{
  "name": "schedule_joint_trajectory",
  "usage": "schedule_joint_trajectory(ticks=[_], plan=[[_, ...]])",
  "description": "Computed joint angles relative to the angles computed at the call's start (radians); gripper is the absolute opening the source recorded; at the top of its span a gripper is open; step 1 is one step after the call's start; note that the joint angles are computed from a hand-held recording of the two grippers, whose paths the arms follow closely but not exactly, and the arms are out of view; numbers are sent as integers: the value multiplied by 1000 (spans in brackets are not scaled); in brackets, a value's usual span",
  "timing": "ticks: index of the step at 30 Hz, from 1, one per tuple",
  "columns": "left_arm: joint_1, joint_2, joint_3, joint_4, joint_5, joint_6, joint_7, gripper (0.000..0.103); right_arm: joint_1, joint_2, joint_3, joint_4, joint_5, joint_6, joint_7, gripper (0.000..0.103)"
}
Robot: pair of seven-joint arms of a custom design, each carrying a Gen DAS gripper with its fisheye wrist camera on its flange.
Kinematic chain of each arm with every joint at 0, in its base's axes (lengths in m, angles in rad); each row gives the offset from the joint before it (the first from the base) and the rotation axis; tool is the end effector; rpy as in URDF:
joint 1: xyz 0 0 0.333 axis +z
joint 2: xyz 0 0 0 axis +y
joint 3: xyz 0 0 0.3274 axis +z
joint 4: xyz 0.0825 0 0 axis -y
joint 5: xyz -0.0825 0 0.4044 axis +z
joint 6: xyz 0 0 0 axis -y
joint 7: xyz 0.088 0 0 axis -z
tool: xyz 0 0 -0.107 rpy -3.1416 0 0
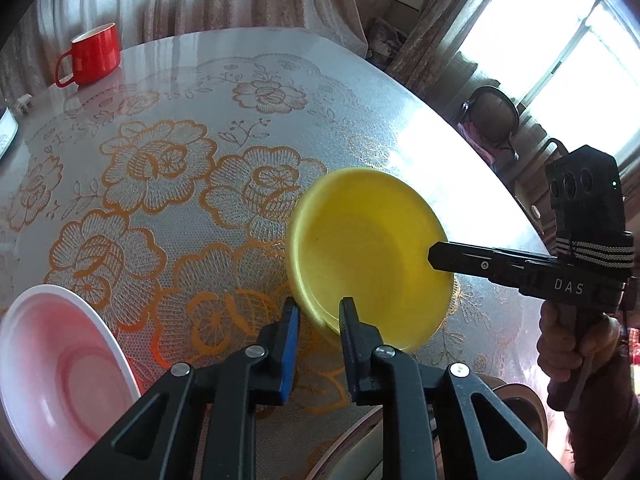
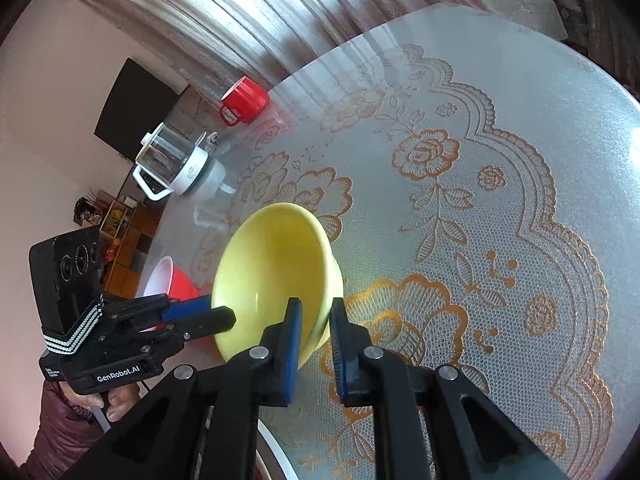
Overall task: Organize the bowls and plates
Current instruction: 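Close the left gripper on the yellow bowl rim and lift it, then carry the yellow bowl with the left gripper over the steel bowl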
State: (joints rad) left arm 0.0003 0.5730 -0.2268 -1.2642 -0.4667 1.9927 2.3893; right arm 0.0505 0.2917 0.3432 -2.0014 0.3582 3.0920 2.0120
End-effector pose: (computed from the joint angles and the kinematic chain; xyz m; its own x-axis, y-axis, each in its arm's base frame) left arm 0.7463 -0.1568 0.4622 -0.7586 -0.5804 0.2962 -0.6454 0.6069 -0.4638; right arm 0.6306 0.2127 0.4094 -0.2082 -0.7753 -0.5964 -0.7338 0.5269 -0.4288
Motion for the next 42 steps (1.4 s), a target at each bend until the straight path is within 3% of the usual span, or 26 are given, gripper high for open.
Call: schedule_joint_trajectory(ticks=[2,5,8,11,15,30,39,42], plan=[[4,-22,-2,-31,-8,18,10,19,-20,-3,23,-7,21,6,-13,11],[9,-48,-2,-61,-20,22,19,19,-4,-16,8,-21,17,16,5,11],[13,-69,-2,-82,-38,27,19,19,-64,-18,77,-28,79,22,-33,11],[16,-101,-3,-112,-60,43,32,19,-16,-43,26,-39,52,23,-8,11],[26,-127,-2,-136,-98,46,38,19,2,-65,10,-52,51,30,-1,11],[66,-247,19,-268,-261,49,62,19,28,-118,8,-90,53,71,3,11],[83,-306,40,-330,-332,27,76,19,93,-150,-46,-99,6,69,37,11],[86,-333,48,-359,-353,27,88,19,95,-156,-39,-104,16,77,29,11]])
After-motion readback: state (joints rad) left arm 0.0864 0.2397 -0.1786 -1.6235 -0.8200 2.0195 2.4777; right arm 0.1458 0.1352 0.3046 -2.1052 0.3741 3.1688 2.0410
